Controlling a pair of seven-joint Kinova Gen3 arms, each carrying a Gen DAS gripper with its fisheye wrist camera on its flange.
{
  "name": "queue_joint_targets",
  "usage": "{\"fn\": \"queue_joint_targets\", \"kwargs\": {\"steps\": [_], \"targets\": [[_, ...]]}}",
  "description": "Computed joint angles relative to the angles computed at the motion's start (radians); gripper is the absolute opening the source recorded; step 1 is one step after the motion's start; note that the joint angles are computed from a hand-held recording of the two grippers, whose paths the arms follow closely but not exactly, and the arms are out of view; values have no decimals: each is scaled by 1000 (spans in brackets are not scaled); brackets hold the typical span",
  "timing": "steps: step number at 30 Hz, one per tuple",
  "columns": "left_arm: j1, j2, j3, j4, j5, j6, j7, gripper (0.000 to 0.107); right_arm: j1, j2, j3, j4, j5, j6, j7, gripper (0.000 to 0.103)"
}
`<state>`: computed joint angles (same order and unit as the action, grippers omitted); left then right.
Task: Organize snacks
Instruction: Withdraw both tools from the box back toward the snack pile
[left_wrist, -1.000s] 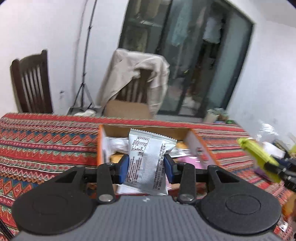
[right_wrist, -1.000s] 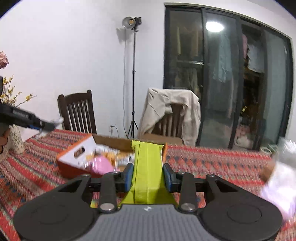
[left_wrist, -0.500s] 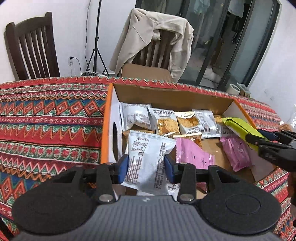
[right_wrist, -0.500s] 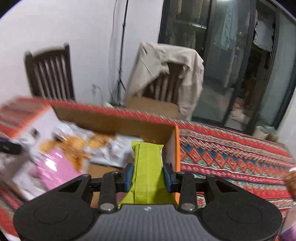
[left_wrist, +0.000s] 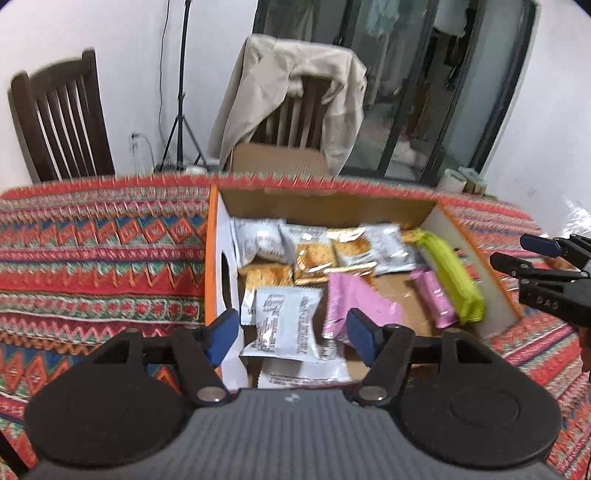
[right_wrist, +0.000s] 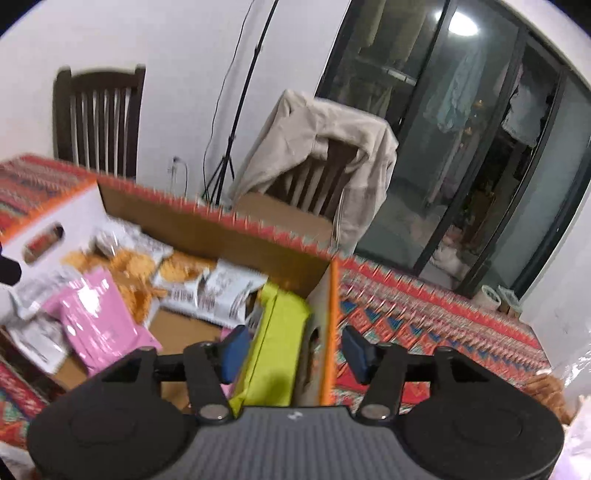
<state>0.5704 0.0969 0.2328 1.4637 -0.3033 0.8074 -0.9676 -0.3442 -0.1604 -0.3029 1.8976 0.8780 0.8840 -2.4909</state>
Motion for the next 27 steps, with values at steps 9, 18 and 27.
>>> {"fn": "queue_joint_targets", "kwargs": {"steps": [9,18,27], "targets": [[-10,-294,128,182,-72,-52,121,83,11,-304,-23,-13,-212,65,206,69],[-97,-613,306,450,83,-132,281,88,45,-662,-141,67,-431,165,256,81],[-248,-852,525,507,242,42,353,91,86,-921,-258,148,-740,323,269,82]]}}
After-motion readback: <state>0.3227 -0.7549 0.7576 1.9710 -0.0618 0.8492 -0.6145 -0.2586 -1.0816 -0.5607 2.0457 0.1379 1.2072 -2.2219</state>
